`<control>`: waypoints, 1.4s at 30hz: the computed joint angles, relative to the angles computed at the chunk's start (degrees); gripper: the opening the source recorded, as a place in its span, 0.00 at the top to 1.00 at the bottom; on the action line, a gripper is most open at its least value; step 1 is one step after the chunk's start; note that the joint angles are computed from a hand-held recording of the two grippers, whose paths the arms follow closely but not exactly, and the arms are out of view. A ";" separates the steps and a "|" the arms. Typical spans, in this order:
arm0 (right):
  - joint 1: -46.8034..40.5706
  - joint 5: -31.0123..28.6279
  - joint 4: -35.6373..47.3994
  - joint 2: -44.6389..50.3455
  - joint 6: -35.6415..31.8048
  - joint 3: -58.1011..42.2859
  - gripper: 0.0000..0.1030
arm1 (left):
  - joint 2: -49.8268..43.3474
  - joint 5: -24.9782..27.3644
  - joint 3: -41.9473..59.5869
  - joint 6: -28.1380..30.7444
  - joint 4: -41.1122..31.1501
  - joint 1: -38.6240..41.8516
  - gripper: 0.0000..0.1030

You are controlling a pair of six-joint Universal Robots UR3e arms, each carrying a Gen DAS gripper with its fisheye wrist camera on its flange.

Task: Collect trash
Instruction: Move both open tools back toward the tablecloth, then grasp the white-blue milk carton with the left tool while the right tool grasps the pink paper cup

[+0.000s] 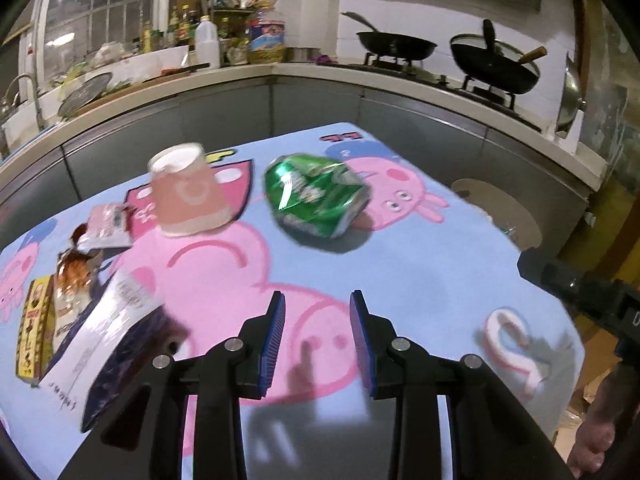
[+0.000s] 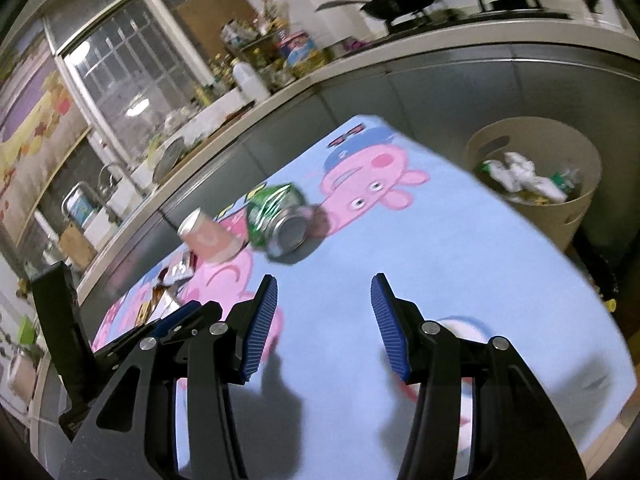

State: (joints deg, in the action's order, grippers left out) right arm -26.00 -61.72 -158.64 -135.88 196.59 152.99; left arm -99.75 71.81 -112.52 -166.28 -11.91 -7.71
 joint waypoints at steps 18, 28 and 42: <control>22.03 -9.98 -23.35 32.11 7.57 -8.06 0.52 | 5.75 -2.17 -7.76 12.35 4.26 19.69 0.13; 24.74 -10.97 -23.98 36.77 6.82 -12.85 0.52 | -3.15 6.13 -4.73 16.96 8.46 14.05 0.33; 31.83 -15.23 3.20 76.43 -20.03 -75.36 0.35 | 8.46 -8.22 -11.67 14.38 -2.58 25.25 0.51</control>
